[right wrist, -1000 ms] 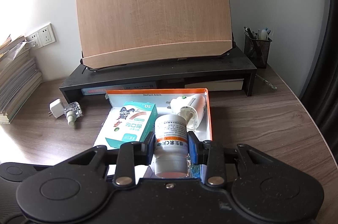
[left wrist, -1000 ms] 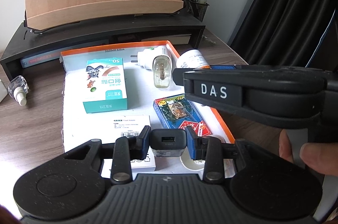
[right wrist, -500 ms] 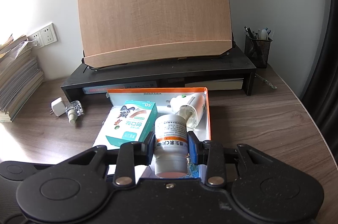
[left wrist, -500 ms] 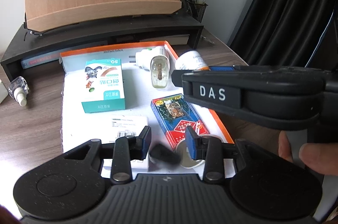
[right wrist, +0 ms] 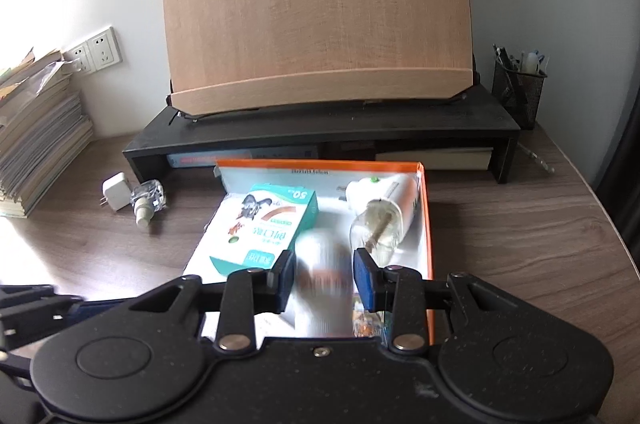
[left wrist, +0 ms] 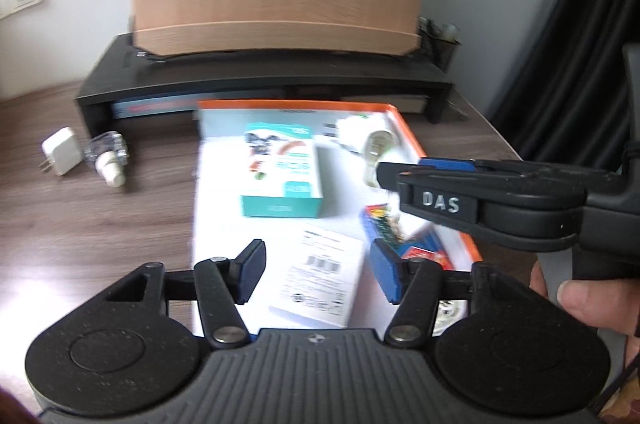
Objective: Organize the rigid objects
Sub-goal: 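Open the left gripper and move both grippers toward the white charger and glass bottle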
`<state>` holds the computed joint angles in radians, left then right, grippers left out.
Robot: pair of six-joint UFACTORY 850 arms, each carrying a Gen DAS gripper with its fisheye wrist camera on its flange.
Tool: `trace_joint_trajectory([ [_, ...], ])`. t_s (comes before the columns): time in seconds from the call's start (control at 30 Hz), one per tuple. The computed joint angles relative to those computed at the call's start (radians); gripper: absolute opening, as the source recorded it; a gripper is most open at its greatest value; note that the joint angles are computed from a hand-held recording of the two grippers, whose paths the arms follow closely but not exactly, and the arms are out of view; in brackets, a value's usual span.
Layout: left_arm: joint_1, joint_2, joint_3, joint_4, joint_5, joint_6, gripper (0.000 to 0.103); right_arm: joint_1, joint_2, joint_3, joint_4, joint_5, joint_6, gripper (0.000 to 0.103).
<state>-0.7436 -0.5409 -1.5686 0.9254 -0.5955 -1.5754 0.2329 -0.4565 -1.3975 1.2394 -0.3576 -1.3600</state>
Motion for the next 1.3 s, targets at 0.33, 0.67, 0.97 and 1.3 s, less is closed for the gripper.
trace_joint_trajectory([
  [0.33, 0.020, 0.087, 0.109, 0.086, -0.038, -0.144, 0.069, 0.029, 0.029, 0.023, 0.042, 0.036, -0.035, 0.047],
  [0.67, 0.070, 0.219, 0.251, 0.117, -0.063, -0.185, 0.076, 0.109, 0.093, 0.078, 0.082, 0.101, -0.038, 0.061],
  [0.97, 0.120, 0.316, 0.342, 0.113, -0.114, -0.193, 0.078, 0.191, 0.099, 0.071, 0.104, 0.119, -0.048, 0.063],
  [1.3, 0.157, 0.372, 0.409, 0.122, -0.110, -0.195, 0.080, 0.254, 0.083, 0.049, 0.069, 0.142, -0.013, 0.066],
])
